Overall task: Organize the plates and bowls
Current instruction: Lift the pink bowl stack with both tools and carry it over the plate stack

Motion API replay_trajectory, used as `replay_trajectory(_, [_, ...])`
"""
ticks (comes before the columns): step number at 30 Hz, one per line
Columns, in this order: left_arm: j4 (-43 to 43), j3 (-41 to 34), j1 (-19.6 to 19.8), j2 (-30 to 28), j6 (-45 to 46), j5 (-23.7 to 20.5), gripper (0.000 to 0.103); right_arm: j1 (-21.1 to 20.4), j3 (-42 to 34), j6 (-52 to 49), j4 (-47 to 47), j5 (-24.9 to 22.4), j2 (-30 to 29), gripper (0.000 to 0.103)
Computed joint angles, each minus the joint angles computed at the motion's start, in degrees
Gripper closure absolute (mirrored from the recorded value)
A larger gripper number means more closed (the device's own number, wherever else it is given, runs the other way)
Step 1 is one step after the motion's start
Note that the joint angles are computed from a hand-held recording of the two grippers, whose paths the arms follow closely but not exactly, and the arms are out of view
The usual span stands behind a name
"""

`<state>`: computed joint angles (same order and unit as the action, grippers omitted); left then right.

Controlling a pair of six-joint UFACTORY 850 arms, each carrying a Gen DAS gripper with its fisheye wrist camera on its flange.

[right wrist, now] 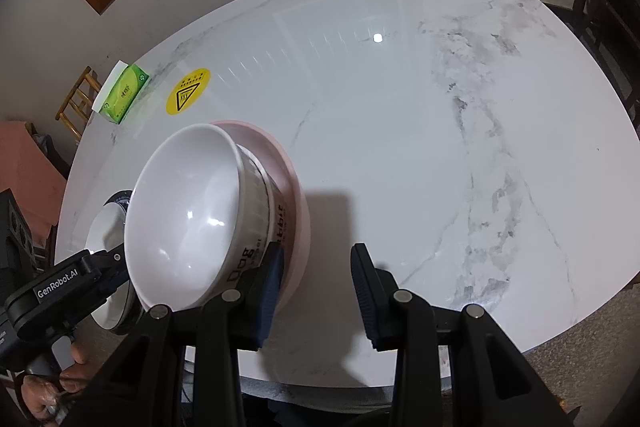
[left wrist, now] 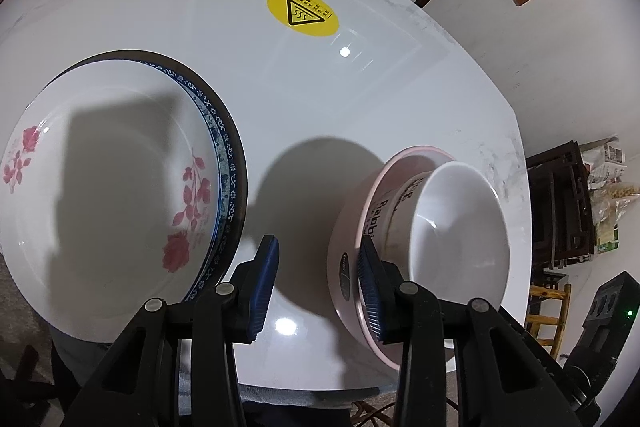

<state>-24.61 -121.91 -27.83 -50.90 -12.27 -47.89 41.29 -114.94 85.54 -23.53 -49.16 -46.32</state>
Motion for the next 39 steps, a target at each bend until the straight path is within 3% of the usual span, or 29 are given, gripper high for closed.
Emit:
replay_trajectory(11, [1.2,-2.0,-0.3,-1.5,-0.7,-1.2,0.071,-0.1,-2.2,-1.0,-0.2,-2.2,-1.7,0.068])
replay_trajectory(26, [1.9,-2.6,-0.4,-1.8,-0.4,-1.0,0.071,-0.3,-2.2,0.1,-0.8,-1.7,-2.0,0.068])
replay_trajectory(39, [-0.9,-2.1,-0.8,-1.6,3.2,0.7,0.091,-0.1,-1.6,2.2,-2.7,-1.5,-1.7,0.069])
